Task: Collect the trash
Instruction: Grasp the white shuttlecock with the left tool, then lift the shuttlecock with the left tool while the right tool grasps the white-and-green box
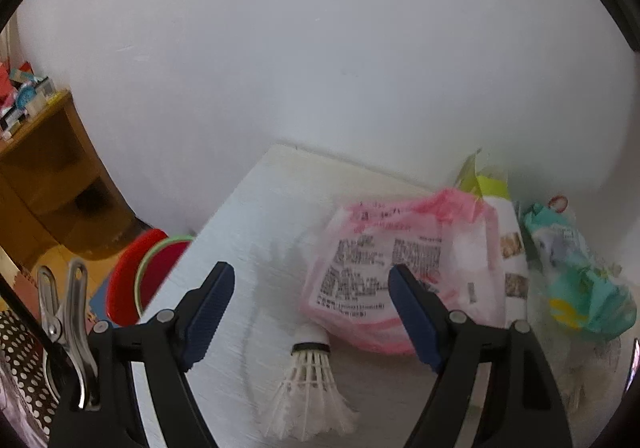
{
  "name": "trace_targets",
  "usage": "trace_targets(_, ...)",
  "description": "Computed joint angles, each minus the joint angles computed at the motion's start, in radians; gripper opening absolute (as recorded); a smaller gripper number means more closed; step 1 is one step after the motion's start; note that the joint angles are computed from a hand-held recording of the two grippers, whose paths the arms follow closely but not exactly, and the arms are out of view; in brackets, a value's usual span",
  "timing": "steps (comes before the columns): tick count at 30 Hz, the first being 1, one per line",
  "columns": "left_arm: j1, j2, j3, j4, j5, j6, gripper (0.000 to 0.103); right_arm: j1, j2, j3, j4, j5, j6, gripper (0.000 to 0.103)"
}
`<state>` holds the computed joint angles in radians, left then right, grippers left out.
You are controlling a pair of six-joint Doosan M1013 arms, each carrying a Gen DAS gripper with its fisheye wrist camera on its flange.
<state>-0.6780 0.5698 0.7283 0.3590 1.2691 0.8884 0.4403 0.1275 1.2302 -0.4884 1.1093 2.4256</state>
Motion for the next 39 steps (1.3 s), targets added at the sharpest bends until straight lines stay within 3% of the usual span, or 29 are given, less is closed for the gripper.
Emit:
trace_targets(5,-0.004,-0.022,0.067,-0.039,0.015,-0.015,0.083,0.012,-0.011,0.024,-0.014,-0.034,-0.034,0.082)
trace_targets(9,0.003,-0.026,0.095,-0.085,0.046,-0.089,0.083,0.000,0.017,-0.013,0.056,-0.059,-0.098,0.082)
trace_targets(16,0.011,-0.029,0.119,-0.102,0.065,-0.116,0.083,0.029,0.052,-0.056,0.096,-0.057,-0.204,0.082)
trace_targets(21,-0.001,-0.011,0.112,-0.056,0.075,-0.057,0.094,0.032,0.046,-0.040,0.114,-0.029,-0.185,0.082)
trace_targets(23,-0.007,-0.012,0.123,-0.038,0.053,-0.015,0.094,0.036,0.036,-0.030,0.105,-0.027,-0.184,0.082)
trace_targets(26,-0.006,-0.020,0.128,-0.043,0.057,-0.029,0.074,0.037,0.043,-0.040,0.113,-0.041,-0.210,0.082)
trace_targets(28,-0.008,-0.021,0.121,-0.049,0.072,-0.026,0.050,0.036,0.054,-0.058,0.143,-0.051,-0.238,0.082)
trace_targets(31,-0.008,-0.027,0.124,-0.070,0.077,-0.010,0.028,0.051,0.078,-0.100,0.182,-0.066,-0.309,0.082)
trace_targets(35,0.005,-0.044,0.131,-0.147,0.073,-0.015,0.024,0.083,0.110,-0.142,0.258,-0.051,-0.450,0.081)
trace_targets(39,0.008,-0.077,0.142,-0.158,0.046,-0.061,0.024,0.116,0.163,-0.177,0.246,0.053,-0.498,0.057)
